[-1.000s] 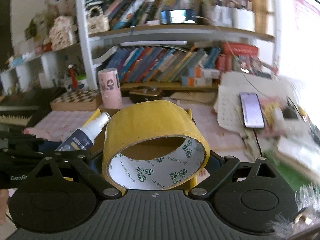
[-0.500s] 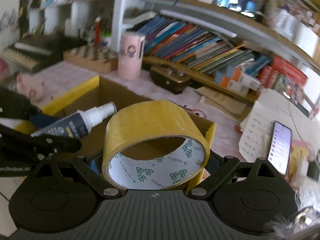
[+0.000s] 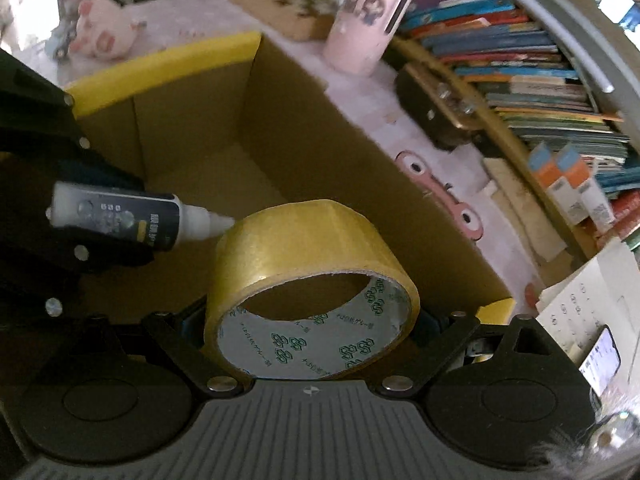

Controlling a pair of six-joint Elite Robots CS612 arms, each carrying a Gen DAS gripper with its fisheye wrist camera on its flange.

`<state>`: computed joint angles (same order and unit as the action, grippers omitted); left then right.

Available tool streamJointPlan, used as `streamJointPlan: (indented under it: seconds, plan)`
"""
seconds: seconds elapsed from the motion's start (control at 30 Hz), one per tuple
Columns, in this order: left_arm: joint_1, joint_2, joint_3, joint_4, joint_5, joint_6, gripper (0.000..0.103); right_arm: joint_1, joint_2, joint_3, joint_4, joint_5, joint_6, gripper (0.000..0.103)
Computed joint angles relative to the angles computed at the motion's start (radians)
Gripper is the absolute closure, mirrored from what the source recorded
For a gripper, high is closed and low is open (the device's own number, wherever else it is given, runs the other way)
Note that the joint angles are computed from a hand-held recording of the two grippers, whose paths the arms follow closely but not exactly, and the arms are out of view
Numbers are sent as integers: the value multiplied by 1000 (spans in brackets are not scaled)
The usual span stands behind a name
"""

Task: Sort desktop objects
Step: 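Lower the spray bottle into the box with the left tool while the right tool drops the tape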

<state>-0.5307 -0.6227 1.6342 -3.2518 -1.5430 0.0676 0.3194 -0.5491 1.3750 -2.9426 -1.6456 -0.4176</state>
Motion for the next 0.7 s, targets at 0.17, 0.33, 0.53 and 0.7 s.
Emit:
streamJointPlan:
  seconds: [0.17, 0.33, 0.53, 0.7]
  plan:
    - [-5, 0, 6, -32, 3, 18, 73, -1, 1, -19, 67, 10, -15, 8]
    - [-7, -3, 30, -138, 4, 29, 64, -8, -5, -6, 46, 31, 49, 7]
    - [-5, -19, 83, -291, 31, -7, 33, -19, -30, 54, -79, 53, 166, 3]
    - [-4, -32, 128, -407, 56, -24, 15, -16, -62, 134, -259, 22, 265, 3]
